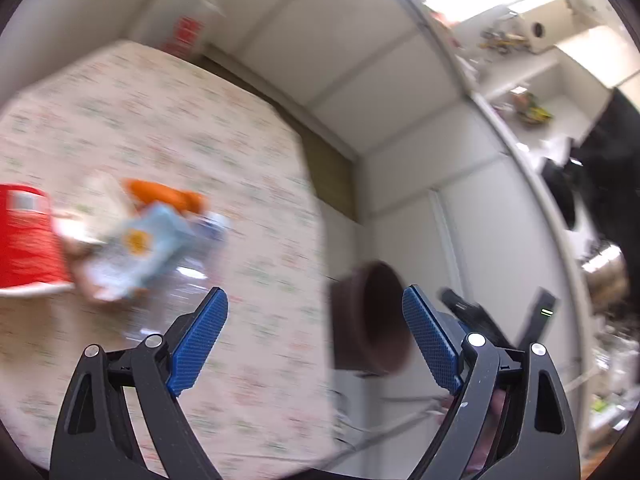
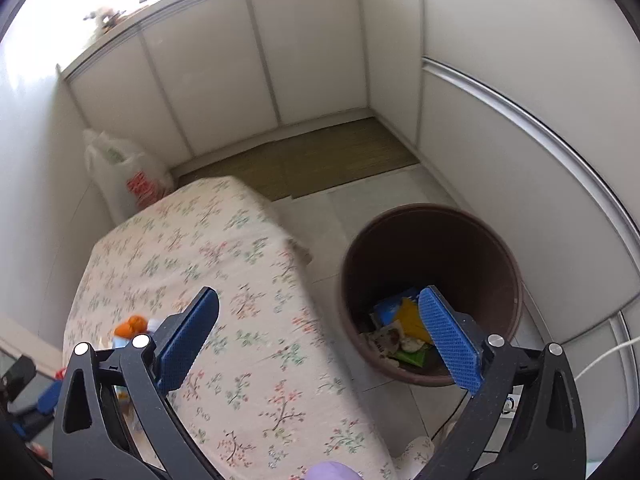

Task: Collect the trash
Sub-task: 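Bring both tools back over the table, then grasp the white paper cup with the left tool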

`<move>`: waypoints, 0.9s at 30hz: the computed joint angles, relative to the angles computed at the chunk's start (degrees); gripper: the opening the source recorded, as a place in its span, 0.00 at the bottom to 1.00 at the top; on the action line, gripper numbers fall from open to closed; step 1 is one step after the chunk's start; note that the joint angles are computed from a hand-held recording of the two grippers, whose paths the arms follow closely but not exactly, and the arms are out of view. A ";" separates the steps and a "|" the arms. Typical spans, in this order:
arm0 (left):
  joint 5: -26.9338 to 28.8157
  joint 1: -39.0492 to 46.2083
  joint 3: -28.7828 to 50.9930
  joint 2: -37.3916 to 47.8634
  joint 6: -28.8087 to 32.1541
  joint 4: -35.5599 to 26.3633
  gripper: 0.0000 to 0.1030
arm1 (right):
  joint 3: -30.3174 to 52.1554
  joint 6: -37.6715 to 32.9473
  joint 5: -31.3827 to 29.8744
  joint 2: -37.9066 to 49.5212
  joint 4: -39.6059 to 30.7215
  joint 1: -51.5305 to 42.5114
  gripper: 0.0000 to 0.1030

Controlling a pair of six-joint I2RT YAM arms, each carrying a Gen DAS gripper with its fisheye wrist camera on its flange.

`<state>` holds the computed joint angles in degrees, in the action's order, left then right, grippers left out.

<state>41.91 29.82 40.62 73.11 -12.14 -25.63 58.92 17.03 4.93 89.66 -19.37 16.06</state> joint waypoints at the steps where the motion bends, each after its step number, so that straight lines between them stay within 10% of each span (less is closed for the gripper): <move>1: -3.67 2.29 0.45 0.30 2.22 -1.33 0.84 | 0.18 -0.62 -0.43 0.56 0.06 1.76 0.93; 11: -8.89 24.07 9.54 19.64 11.61 -2.88 0.84 | 5.59 -0.04 -4.06 10.61 -2.31 16.49 0.93; 27: -13.24 30.09 20.37 35.35 12.95 -5.79 0.84 | 13.23 -1.91 3.53 21.24 -5.71 23.84 0.93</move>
<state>28.67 59.91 60.99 108.46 0.81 -31.42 72.14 15.12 8.46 110.90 -25.08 39.90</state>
